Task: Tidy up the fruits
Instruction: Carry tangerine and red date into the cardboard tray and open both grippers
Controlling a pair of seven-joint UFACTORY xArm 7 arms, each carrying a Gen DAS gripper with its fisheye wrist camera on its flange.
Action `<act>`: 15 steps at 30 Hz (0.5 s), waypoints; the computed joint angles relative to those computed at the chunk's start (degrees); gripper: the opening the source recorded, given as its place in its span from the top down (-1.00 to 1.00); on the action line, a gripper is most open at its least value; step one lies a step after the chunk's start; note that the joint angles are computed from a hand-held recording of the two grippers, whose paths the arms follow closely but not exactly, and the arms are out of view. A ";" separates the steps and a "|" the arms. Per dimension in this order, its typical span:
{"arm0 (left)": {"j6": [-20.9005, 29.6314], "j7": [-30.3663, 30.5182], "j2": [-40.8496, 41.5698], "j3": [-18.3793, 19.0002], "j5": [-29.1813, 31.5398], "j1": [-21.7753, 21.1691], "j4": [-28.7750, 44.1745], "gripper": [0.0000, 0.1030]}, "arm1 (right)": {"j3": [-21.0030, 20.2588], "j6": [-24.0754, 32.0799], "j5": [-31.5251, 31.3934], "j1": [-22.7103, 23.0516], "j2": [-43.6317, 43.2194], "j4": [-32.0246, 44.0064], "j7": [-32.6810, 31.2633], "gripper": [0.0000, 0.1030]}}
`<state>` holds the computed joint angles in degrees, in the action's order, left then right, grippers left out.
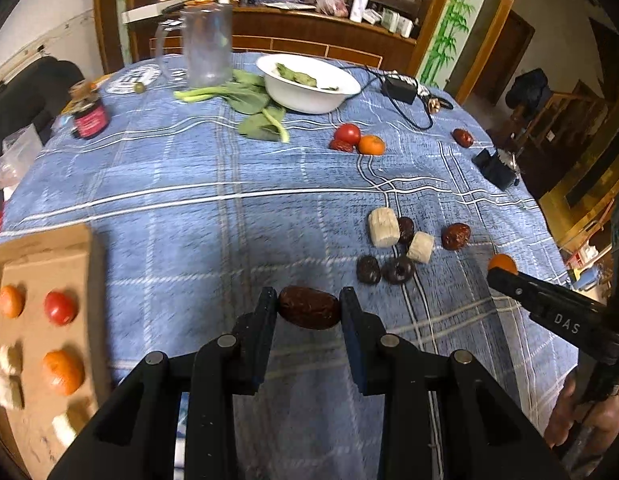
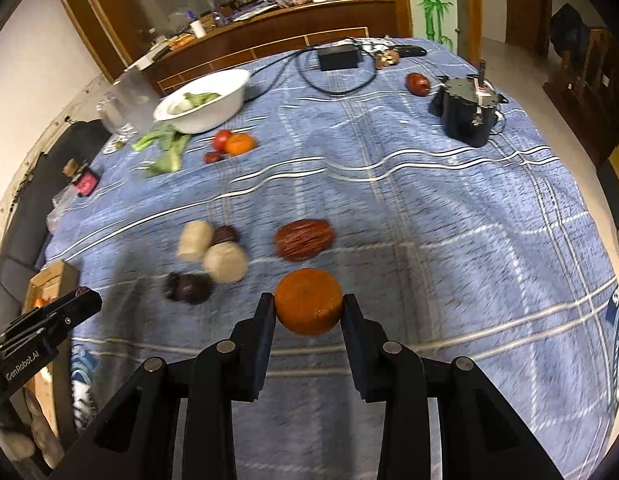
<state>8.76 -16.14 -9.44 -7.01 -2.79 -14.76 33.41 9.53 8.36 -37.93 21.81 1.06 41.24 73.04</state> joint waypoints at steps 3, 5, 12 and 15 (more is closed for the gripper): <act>1.23 3.68 -6.11 3.17 -3.99 -1.60 -4.46 0.40 | 1.70 0.43 0.72 1.89 -0.03 1.36 1.47 0.31; 2.60 4.87 -10.53 4.32 -4.45 -0.78 -7.29 0.40 | 2.60 0.38 1.20 3.41 0.74 2.94 2.24 0.31; 9.55 8.47 -26.03 8.65 -2.37 8.05 -16.48 0.40 | 4.05 0.89 3.66 12.39 8.31 14.47 0.24 0.30; 12.60 10.47 -29.93 10.92 -1.16 13.40 -18.89 0.40 | 5.33 1.86 6.62 15.71 13.29 21.16 -4.64 0.30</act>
<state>21.36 -5.67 -39.38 3.90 -3.95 -1.36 14.52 14.85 10.22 -31.32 37.52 14.35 62.40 68.40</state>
